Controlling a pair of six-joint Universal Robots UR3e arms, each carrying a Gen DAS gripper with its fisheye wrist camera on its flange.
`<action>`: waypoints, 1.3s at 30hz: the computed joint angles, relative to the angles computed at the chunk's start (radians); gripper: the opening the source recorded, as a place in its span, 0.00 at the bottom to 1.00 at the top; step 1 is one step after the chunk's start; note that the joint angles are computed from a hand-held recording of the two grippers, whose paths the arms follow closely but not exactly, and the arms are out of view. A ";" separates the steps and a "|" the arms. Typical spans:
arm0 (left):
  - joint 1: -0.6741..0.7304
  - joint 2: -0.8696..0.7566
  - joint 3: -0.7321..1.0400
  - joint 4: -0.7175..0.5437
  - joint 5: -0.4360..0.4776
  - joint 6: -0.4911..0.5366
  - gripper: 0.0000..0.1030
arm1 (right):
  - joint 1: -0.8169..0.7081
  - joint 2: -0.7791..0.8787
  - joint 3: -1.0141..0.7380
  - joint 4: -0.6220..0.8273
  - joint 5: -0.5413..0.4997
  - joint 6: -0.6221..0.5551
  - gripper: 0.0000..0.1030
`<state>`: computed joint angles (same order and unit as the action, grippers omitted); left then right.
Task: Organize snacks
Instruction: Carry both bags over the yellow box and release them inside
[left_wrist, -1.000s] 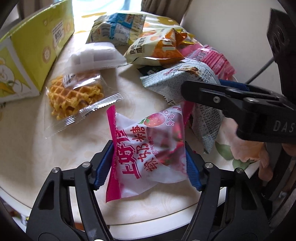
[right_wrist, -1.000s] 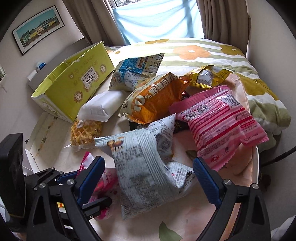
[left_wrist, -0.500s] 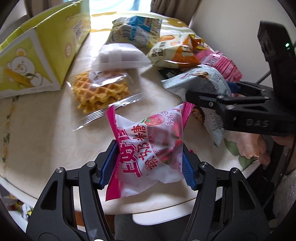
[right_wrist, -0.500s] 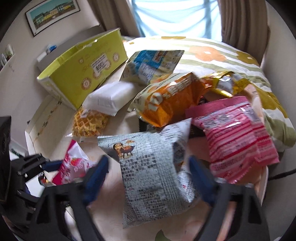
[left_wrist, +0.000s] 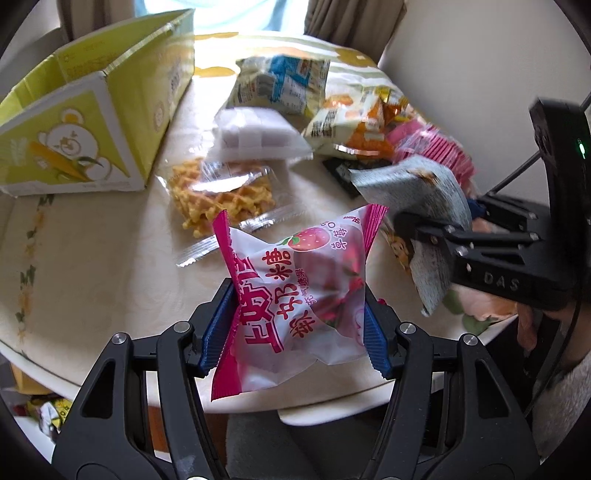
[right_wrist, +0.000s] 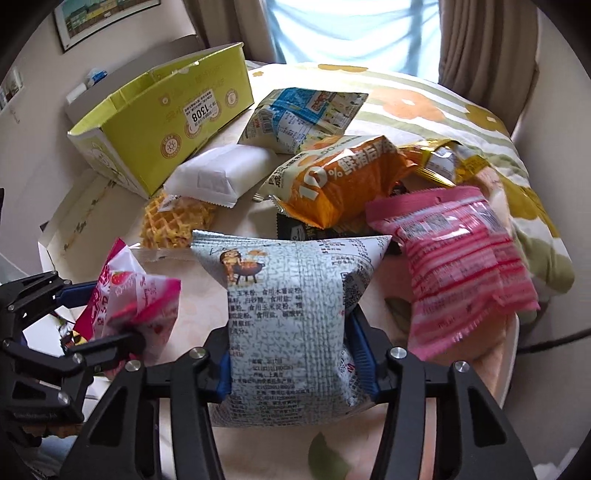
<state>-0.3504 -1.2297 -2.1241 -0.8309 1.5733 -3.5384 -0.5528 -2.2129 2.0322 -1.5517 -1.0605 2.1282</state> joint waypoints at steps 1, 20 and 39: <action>0.004 0.017 0.012 -0.021 0.001 0.002 0.57 | -0.027 -0.023 -0.026 0.063 0.009 -0.024 0.47; 0.729 0.314 0.441 -0.550 -0.316 0.474 0.57 | 0.290 0.199 -0.541 -0.005 0.061 0.359 0.47; 1.171 -0.230 0.751 -0.608 -0.495 0.925 0.57 | 0.960 1.065 -1.323 -0.281 -0.294 0.990 0.47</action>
